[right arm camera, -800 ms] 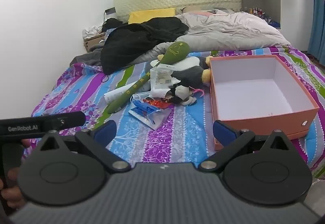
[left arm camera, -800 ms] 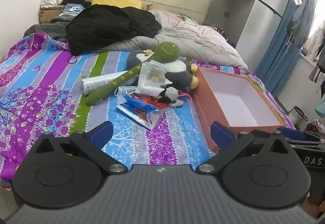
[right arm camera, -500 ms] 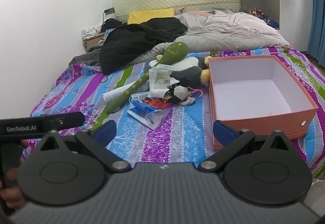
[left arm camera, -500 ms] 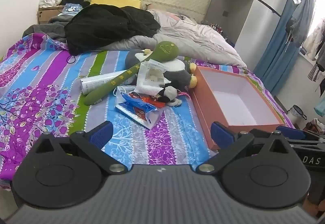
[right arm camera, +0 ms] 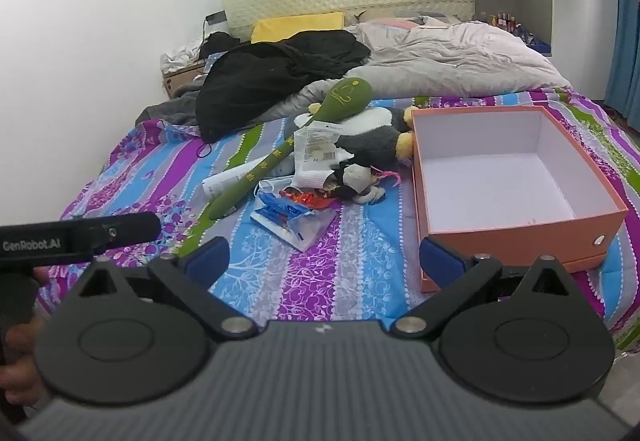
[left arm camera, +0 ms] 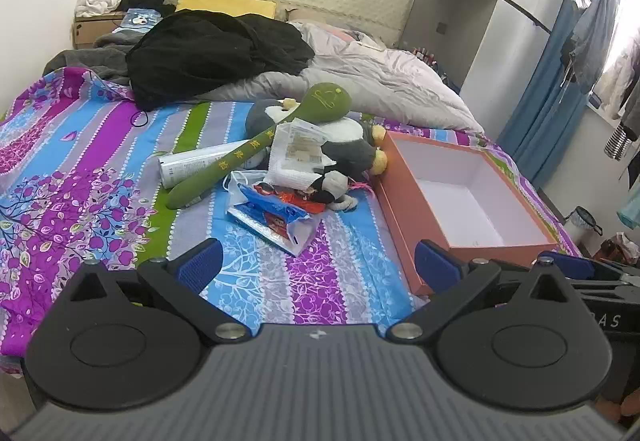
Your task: Organize soft objects
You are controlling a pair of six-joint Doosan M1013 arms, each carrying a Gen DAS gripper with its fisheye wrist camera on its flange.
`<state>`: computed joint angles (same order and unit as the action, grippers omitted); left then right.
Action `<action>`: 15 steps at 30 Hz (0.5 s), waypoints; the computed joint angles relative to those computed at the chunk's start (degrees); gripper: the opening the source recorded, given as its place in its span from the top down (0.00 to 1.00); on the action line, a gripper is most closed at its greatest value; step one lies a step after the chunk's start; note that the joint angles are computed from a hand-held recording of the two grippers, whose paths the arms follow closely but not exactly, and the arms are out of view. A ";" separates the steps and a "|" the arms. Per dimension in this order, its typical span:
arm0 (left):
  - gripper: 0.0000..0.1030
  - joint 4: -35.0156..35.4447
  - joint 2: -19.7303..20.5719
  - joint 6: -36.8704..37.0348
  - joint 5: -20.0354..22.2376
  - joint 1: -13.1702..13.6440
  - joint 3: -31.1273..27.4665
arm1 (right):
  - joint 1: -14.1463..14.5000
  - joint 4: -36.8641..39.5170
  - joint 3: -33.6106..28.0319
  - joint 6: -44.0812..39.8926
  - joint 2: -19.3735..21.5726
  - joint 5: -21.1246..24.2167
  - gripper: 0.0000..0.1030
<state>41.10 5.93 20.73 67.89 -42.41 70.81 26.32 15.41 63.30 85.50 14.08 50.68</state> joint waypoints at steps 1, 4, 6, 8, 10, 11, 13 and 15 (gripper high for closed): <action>0.00 0.05 -0.02 -0.13 -0.06 -0.01 0.06 | -0.07 0.09 0.17 -0.20 -0.06 0.06 0.00; 0.00 -0.13 0.10 0.02 0.02 0.03 0.03 | -0.08 0.02 0.16 -0.22 -0.01 0.40 0.00; 0.00 -0.15 0.08 -0.05 0.00 0.05 0.07 | -0.08 0.03 0.10 -0.18 0.02 0.53 0.00; 0.00 -0.22 0.08 -0.07 -0.06 0.07 0.08 | -0.05 0.03 0.16 -0.23 -0.01 0.40 0.00; 0.00 -0.28 0.06 -0.02 -0.14 0.10 0.15 | -0.06 0.00 0.21 -0.26 -0.01 0.37 0.00; 0.00 -0.31 0.03 0.01 -0.18 0.10 0.20 | -0.06 -0.01 0.15 -0.19 0.02 0.43 0.00; 0.00 -0.37 0.01 -0.03 -0.22 0.13 0.27 | -0.20 0.79 0.17 -0.51 0.04 0.56 0.00; 0.00 -0.70 0.01 0.09 -0.18 0.24 0.31 | -0.32 1.19 0.08 -0.34 0.12 0.98 0.00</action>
